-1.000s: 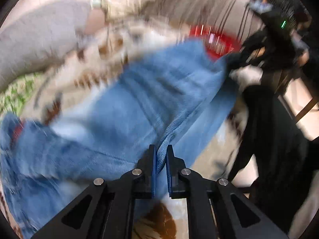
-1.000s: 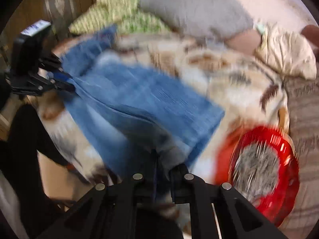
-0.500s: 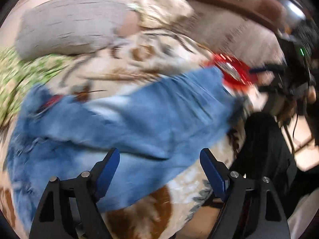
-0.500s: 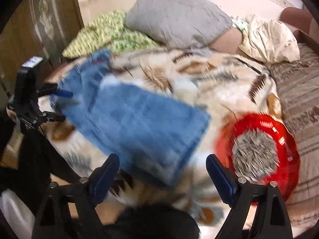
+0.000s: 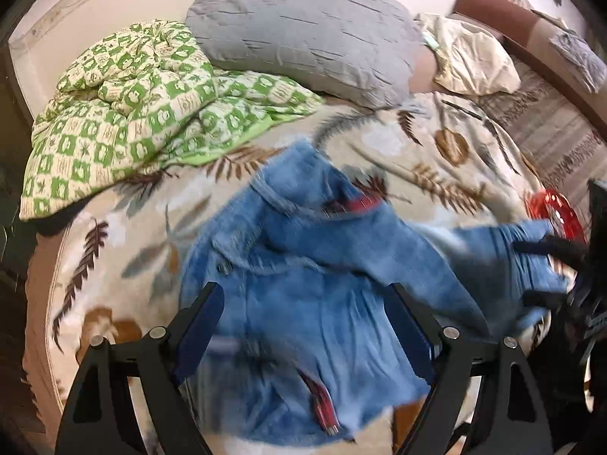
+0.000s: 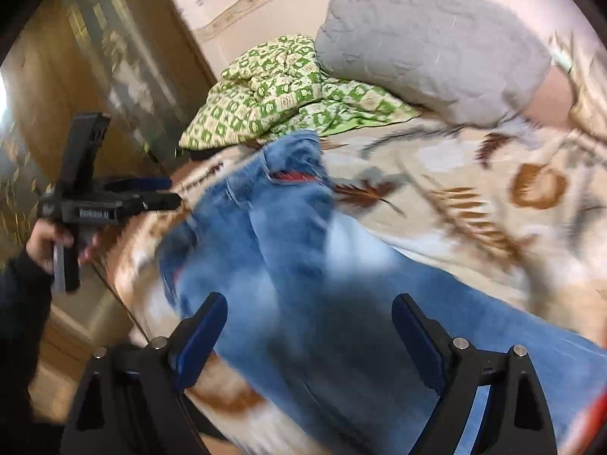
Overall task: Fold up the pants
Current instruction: 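Grasp the waistband with the left gripper while the right gripper grasps the waistband beside it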
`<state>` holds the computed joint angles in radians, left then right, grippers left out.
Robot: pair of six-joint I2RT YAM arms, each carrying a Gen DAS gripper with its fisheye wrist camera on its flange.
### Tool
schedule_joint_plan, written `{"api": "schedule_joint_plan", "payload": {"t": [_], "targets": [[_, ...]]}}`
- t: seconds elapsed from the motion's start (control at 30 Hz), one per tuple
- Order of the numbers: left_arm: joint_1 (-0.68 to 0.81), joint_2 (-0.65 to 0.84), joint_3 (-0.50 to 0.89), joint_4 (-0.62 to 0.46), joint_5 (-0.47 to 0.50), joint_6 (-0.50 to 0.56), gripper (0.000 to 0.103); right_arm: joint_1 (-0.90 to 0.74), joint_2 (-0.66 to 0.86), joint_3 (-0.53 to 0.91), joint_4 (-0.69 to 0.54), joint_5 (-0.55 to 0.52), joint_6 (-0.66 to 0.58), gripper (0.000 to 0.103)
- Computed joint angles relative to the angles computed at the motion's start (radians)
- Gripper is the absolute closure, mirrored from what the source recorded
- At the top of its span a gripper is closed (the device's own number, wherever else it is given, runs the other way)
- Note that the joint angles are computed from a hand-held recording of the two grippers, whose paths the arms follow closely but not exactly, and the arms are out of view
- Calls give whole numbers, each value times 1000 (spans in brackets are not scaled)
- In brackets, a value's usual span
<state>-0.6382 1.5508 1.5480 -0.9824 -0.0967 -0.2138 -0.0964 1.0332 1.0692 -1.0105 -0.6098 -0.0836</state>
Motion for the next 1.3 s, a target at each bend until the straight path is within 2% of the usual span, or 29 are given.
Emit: {"api": "schedule_joint_plan", "payload": {"t": [0.07, 0.17, 0.23, 0.33, 0.43, 0.5, 0.53, 0.57, 0.6, 0.63, 0.67, 0.7, 0.83, 1.0, 1.1, 1.2, 1.3], "targets": [[44, 91, 94, -21, 49, 17, 16, 101, 78, -7, 140, 19, 174, 13], [96, 282, 297, -76, 98, 46, 16, 191, 197, 17, 262, 72, 317, 13], [114, 402, 442, -126, 124, 64, 16, 226, 268, 42, 306, 103, 346, 13], [114, 574, 667, -200, 111, 86, 16, 261, 353, 67, 364, 146, 388, 14], [110, 764, 931, -311, 106, 90, 16, 268, 396, 74, 399, 161, 404, 21], [106, 880, 1105, -389, 99, 93, 16, 280, 434, 90, 407, 177, 406, 35], [104, 905, 1137, -400, 104, 94, 21, 286, 455, 98, 409, 185, 408, 39], [103, 901, 1120, -388, 112, 99, 57, 287, 461, 99, 413, 182, 407, 55], [101, 911, 1131, -404, 111, 102, 88, 289, 465, 99, 421, 180, 401, 71], [104, 893, 1093, -393, 125, 94, 96, 299, 466, 105, 424, 198, 390, 76], [98, 841, 1004, -347, 109, 96, 97, 305, 461, 105, 431, 212, 382, 88], [92, 770, 889, -280, 97, 113, 97, 309, 456, 109, 432, 219, 374, 89], [94, 525, 597, -150, 140, 127, 97, 331, 391, 104, 423, 231, 329, 92], [77, 148, 226, -35, 141, 120, 97, 418, 221, 54, 379, 306, 246, 93], [73, -124, -52, 21, 145, 84, 97, 507, 113, 2, 363, 365, 219, 93], [58, -331, -271, 49, 113, 35, 98, 632, 15, -79, 360, 434, 222, 93], [64, -486, -490, 66, 93, -53, 98, 761, -14, -159, 378, 504, 258, 93]]}}
